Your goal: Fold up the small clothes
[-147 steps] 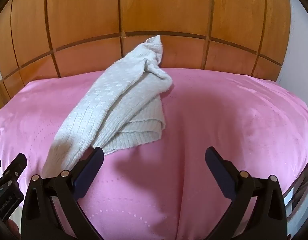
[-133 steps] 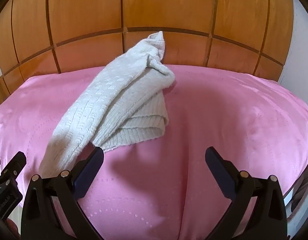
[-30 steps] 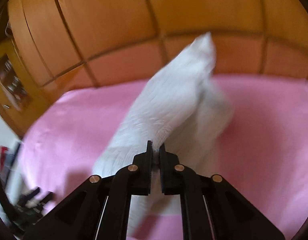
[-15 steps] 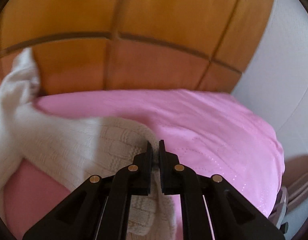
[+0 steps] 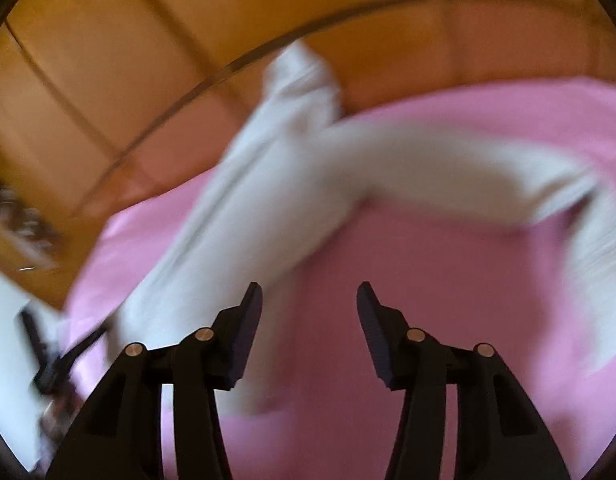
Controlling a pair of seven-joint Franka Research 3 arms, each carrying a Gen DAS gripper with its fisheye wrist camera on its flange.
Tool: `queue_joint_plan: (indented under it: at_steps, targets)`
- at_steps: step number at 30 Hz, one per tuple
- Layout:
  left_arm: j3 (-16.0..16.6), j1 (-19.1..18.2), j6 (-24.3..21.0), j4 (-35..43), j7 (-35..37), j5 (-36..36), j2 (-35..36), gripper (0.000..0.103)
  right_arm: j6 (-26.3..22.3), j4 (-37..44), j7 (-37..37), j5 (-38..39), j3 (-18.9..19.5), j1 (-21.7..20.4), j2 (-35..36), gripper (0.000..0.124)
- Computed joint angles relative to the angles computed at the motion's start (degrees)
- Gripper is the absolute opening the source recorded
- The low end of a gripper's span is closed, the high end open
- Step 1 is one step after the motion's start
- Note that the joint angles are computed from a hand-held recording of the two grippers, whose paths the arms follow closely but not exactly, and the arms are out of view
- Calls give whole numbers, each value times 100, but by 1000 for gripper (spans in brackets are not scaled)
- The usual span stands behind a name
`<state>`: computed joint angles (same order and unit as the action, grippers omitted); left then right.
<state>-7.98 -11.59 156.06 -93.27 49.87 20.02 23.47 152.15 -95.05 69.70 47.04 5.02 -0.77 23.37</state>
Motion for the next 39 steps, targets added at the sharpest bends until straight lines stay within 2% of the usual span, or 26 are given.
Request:
queue_joint_plan:
  at_steps: [1, 3, 5, 6, 7, 8, 10, 11, 12, 13, 14, 16, 18, 20, 22, 24, 26, 28, 31, 32, 33, 34, 35, 39]
  targets:
    - [402, -204, -162, 239, -499, 401, 31, 4, -236, 78, -191, 369, 223, -117, 72, 44]
    - [910, -452, -592, 736, -1334, 1132, 133, 4, -481, 207, -311, 763, 377, -139, 201, 43]
    - [1234, -652, -967, 986, -2146, 1815, 127, 10, -814, 416, -290, 1002, 451, -118, 410, 42]
    - [1337, -710, -997, 1012, -2409, 1971, 90, 33, -884, 462, -262, 1019, 427, -93, 458, 42]
    - [1282, -615, -847, 838, -2672, 2133, -57, 63, -918, 530, -131, 965, 393, -12, 531, 42]
    - [1275, -580, -634, 634, -2928, 2293, -190, 72, -965, 580, -32, 952, 380, 24, 571, 42]
    - [1157, -500, -192, 461, -3194, 2521, -209, 73, -1039, 644, 77, 1063, 415, 30, 651, 42]
    - [963, -372, -116, 433, -2977, 2380, -176, 72, -1028, 710, 106, 1083, 423, 53, 699, 42]
    - [734, -227, -71, 437, -2677, 2156, -102, 67, -1024, 901, 137, 1076, 428, 75, 832, 40]
    - [468, -83, 93, 241, -2366, 1828, -123, 56, -1013, 892, 137, 1098, 461, 86, 813, 33]
    - [222, 76, 250, 116, -2015, 1440, -106, 50, -1035, 986, 172, 1042, 464, 126, 873, 22]
    - [-426, 443, 398, 12, -1014, 401, 63, 34, -941, 1189, 248, 821, 412, 237, 979, 8]
    - [-979, 749, 532, -83, -186, -429, 202, 31, -518, 970, -48, 948, 496, 190, 704, 7]
    - [-1836, 1237, 654, -153, 877, -1386, 432, 31, -49, 721, -335, 1148, 537, 174, 425, 7]
    - [-2484, 1555, 638, -133, 1628, -2025, 664, 31, 456, 397, -585, 1330, 457, 97, 31, 6]
    - [-2760, 1586, 602, -1, 1993, -2370, 876, 31, 725, 202, -696, 1358, 340, 67, -209, 6]
    - [-3237, 1746, 495, 268, 2466, -2860, 1270, 35, 867, 78, -503, 1091, 143, 122, -328, 6]
    - [-3332, 1652, 418, 541, 2576, -3146, 1527, 37, 916, 36, -215, 763, 0, 177, -318, 6]
    - [-3147, 1265, 351, 1033, 2608, -3304, 1840, 37, 805, 5, 56, 406, -70, 155, -286, 6]
    - [-3097, 1163, 306, 1193, 2635, -3361, 1937, 34, 784, -30, 107, 326, -72, 148, -307, 6]
    - [-3018, 1077, 224, 1326, 2669, -3412, 1995, 12, 764, -39, 110, 294, -47, 135, -308, 6]
    - [-2738, 835, 72, 1504, 2498, -3315, 2015, 4, 682, -44, 87, 285, -36, 78, -363, 6]
    - [-2595, 750, 87, 1504, 2426, -3349, 1966, 4, 675, -65, 37, 289, -10, 68, -400, 6]
    - [-2495, 953, 532, 871, 2753, -3743, 1399, 3, 674, -342, -377, 517, 39, -9, -754, 6]
